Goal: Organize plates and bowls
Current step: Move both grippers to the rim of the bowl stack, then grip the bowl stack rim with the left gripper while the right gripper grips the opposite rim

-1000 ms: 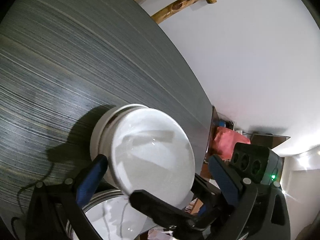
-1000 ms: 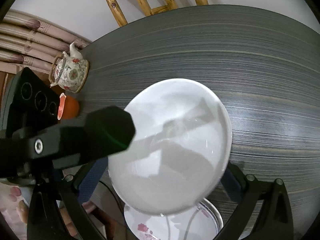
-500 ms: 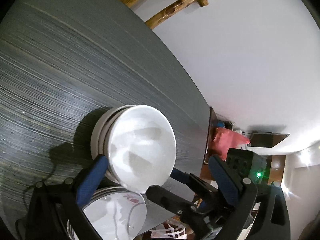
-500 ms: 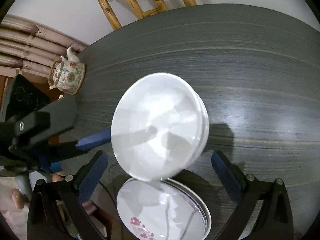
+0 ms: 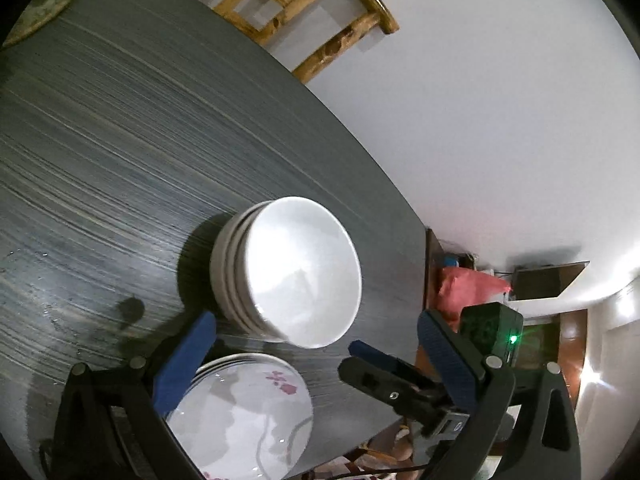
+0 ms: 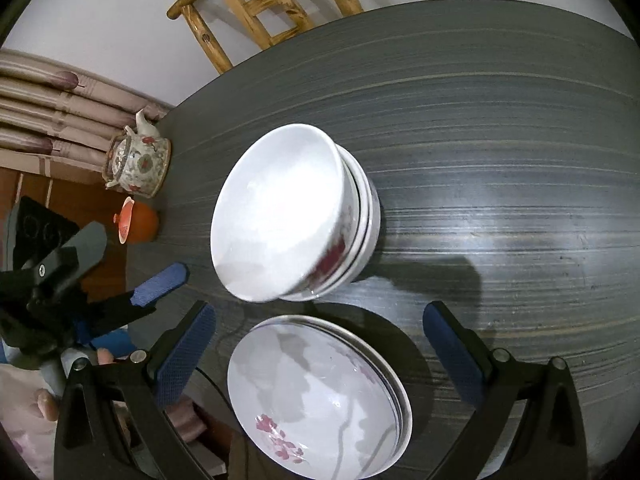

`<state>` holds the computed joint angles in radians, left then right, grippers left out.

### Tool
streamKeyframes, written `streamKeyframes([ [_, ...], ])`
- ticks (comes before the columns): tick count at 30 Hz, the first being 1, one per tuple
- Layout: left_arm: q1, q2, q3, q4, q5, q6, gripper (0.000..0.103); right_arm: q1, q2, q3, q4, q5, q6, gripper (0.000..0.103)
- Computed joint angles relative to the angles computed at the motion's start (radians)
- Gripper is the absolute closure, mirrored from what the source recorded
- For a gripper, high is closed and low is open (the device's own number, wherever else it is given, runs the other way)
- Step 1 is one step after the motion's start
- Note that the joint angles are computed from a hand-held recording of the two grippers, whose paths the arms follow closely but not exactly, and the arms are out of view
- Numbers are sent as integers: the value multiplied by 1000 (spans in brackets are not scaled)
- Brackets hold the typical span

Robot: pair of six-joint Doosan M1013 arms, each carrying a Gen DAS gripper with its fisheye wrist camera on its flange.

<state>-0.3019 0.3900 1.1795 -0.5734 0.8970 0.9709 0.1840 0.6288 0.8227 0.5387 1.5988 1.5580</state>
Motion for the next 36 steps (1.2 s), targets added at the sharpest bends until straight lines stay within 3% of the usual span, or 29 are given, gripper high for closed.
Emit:
streamKeyframes([
  [14, -21, -6, -2, 106, -11, -49, 0, 13, -6, 22, -30, -112, -27, 0],
  [24, -6, 4, 37, -45, -112, -10, 0, 4, 27, 29, 48, -102, -16, 0],
  [36, -2, 16, 38, -78, -124, 39, 0, 2, 50, 23, 39, -97, -30, 0],
])
